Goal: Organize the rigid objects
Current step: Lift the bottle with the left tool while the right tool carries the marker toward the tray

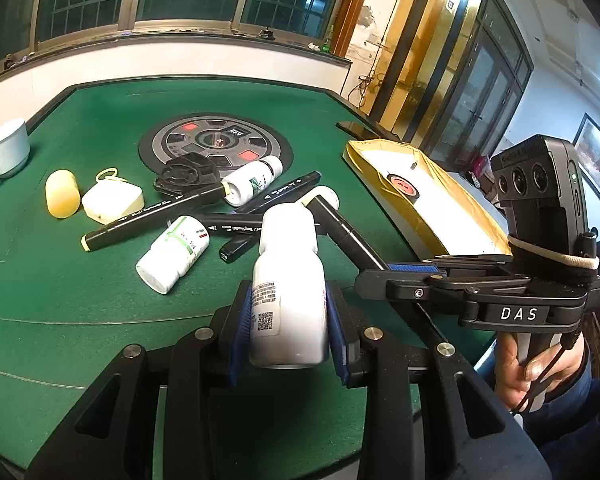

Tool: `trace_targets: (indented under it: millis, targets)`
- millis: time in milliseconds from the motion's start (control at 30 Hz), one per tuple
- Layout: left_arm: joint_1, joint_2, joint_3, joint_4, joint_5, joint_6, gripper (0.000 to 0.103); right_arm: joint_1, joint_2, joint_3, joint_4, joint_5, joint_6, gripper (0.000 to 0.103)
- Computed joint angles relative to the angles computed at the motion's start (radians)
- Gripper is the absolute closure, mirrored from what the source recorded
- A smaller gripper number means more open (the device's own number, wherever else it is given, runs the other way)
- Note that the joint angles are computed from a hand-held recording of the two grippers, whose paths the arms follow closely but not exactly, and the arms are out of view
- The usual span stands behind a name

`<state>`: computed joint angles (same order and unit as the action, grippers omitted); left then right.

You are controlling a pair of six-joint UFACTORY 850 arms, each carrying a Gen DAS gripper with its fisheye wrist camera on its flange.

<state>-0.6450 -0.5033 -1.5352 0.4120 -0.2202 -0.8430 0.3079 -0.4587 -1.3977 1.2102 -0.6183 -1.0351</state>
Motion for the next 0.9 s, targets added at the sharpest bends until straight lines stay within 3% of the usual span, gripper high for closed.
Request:
trace_targets:
  millis: [533,733,900]
  targets:
    - [-0.011,-0.039,-0.064,-0.010,-0.027,0.037,0.071,-0.011,0.034,0.034,0.041,0.021,-0.033,0.090]
    - [-0.017,-0.098,-0.170,-0.143,-0.063,0.185,0.071,-0.040,0.057,0.060,0.101,0.026,-0.072,0.090]
    - [-0.036,-0.193,-0.333,-0.286,-0.124,0.364,0.071,-0.089,0.097,0.095,0.153,0.048,-0.107,0.090]
